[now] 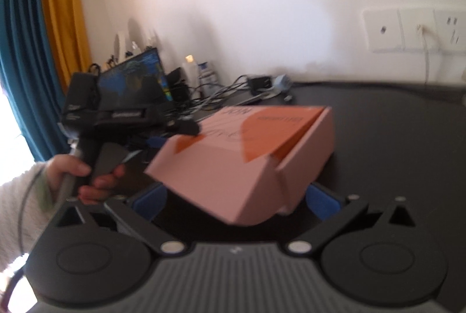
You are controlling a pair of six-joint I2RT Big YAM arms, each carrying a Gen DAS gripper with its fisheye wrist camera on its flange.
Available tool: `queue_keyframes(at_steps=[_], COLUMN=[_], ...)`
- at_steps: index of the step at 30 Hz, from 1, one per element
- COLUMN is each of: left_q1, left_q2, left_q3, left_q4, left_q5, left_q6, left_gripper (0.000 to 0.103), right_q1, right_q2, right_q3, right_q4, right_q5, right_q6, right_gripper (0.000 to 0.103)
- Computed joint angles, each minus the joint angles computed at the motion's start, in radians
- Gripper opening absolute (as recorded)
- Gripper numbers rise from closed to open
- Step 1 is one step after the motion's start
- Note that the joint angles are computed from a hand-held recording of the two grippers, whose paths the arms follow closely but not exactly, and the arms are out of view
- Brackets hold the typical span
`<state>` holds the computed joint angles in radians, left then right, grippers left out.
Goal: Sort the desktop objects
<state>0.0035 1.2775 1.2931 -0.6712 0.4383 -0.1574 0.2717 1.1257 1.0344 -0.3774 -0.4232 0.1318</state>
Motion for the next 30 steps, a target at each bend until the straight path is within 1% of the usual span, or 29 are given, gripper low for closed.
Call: queue_keyframes(at_steps=[3,6,7,8,11,13,15,17,21,24,27,30], left_q1=[0.003,0.004,0.004,0.004,0.007,0.009,0.009,0.002,-0.009,-0.02,-0.034,-0.039], left_q2=[-0.003,0.001,0.0,-0.001,-0.002,-0.005,-0.011,-0.027,-0.065,-0.079,-0.1,-0.133], left_q3=[-0.007,-0.005,-0.008,-0.011,-0.019,-0.029,-0.041,-0.057,-0.086,-0.086,-0.101,-0.134], left_q4=[0.01,0.008,0.014,0.019,0.032,0.045,0.06,0.074,0.096,0.08,0.084,0.119], left_q5=[0.006,0.009,0.009,0.011,0.019,0.023,0.021,0.001,0.008,0.021,0.015,0.019], left_q6=[0.001,0.009,0.016,0.022,0.022,0.014,0.001,-0.002,0.031,0.062,0.101,0.101], left_gripper=[0.103,0.103,0.103,0.103,0.103,0.103,0.103,0.103,0.103,0.103,0.103,0.103], right_q1=[-0.001,0.016,0.016,0.013,0.001,0.007,0.015,0.022,0.045,0.055,0.07,0.082], right_q2=[0.02,0.047,0.051,0.056,0.078,0.085,0.102,0.115,0.122,0.136,0.139,0.141], right_q3=[0.031,0.056,0.054,0.053,0.068,0.071,0.088,0.103,0.116,0.127,0.124,0.118], right_q4=[-0.014,-0.049,-0.049,-0.048,-0.072,-0.075,-0.094,-0.109,-0.103,-0.098,-0.076,-0.056], right_q5=[0.054,0.122,0.127,0.121,0.095,0.111,0.117,0.116,0.144,0.166,0.199,0.22], right_q6=[-0.088,-0.224,-0.252,-0.256,-0.226,-0.233,-0.225,-0.221,-0.245,-0.237,-0.231,-0.231], right_gripper=[0.102,0.102,0.102,0.102,0.102,0.102,0.102,0.102,0.102,0.102,0.102,0.102])
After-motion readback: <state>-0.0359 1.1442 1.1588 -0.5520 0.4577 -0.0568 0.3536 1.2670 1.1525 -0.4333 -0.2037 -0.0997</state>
